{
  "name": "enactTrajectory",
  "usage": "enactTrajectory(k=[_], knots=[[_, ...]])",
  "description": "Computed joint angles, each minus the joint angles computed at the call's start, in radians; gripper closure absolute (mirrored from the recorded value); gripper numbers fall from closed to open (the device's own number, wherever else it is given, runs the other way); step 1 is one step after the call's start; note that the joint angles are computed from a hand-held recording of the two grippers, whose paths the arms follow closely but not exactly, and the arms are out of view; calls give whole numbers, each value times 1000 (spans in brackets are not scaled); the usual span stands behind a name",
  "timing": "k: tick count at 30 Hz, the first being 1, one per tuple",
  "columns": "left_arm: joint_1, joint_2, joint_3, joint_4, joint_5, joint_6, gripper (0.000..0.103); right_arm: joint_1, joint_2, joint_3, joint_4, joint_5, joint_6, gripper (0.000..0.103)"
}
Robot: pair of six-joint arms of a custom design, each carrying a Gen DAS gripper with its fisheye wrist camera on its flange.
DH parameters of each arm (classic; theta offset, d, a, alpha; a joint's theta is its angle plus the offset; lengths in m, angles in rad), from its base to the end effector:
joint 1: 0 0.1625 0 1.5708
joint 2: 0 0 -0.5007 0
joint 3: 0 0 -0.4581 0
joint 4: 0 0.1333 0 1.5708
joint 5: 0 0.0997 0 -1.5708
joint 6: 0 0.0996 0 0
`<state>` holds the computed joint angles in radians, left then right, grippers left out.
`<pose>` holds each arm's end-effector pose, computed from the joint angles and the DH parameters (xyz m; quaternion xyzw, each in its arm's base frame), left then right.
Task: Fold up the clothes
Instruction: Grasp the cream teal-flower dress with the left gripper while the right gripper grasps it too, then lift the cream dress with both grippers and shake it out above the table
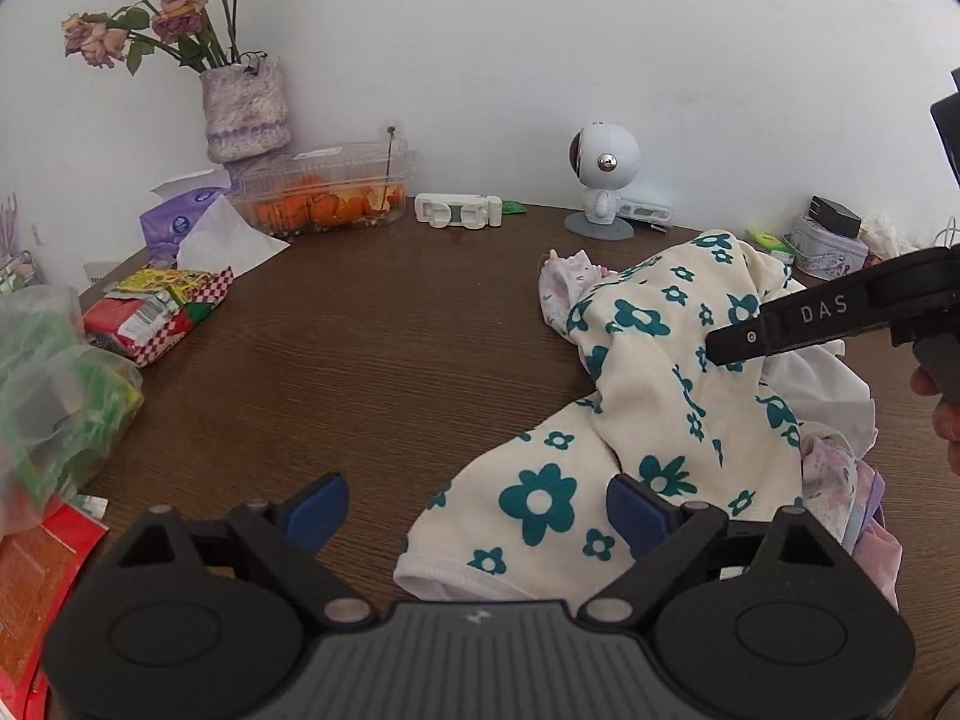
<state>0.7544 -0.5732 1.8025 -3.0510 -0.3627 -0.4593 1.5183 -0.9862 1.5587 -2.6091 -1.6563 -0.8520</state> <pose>-0.3400 -0.6303 -0.0071 0.0751 0.8162 -0.4183 0.3914 0.0829 -0.8005 0.2880 0.3692 -0.8993 0.1892 0.1382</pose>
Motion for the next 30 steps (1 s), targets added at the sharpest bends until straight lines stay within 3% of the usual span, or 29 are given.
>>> enactTrajectory(k=[2, 4, 8, 12, 13, 14, 15, 16, 21, 25, 27, 30], knots=[[4, 6, -5, -52, -20, 55, 10, -5, -14, 19, -16, 45, -12, 99], [7, 14, -15, -97, -38, 101, 10, -8, -34, 33, -21, 105, -50, 100], [9, 24, -43, -109, -57, 124, 11, -12, -73, 20, 37, 213, -36, 101], [8, 53, -79, -239, -95, 217, 44, -10, -119, 13, 80, 294, -33, 101], [9, 57, -86, -280, -128, 247, 62, -11, -131, 13, 89, 316, -34, 101], [10, 53, -87, -311, -179, 269, 72, -11, -145, 14, 97, 337, -37, 101], [12, 47, -87, -336, -236, 285, 92, -11, -159, 17, 98, 353, -41, 101], [7, 44, -92, -355, -272, 301, 95, -10, -173, 22, 94, 366, -44, 101], [-76, 71, -157, -459, -261, 500, 96, -5, -255, 43, 7, 463, -20, 101], [-153, 90, -204, -518, -299, 611, 96, -14, -352, 58, -28, 544, -24, 101], [-183, 95, -207, -538, -331, 636, 96, -31, -406, 68, -27, 579, -31, 101], [-218, 105, -197, -517, -384, 584, 92, -73, -473, 77, 51, 560, -73, 101]])
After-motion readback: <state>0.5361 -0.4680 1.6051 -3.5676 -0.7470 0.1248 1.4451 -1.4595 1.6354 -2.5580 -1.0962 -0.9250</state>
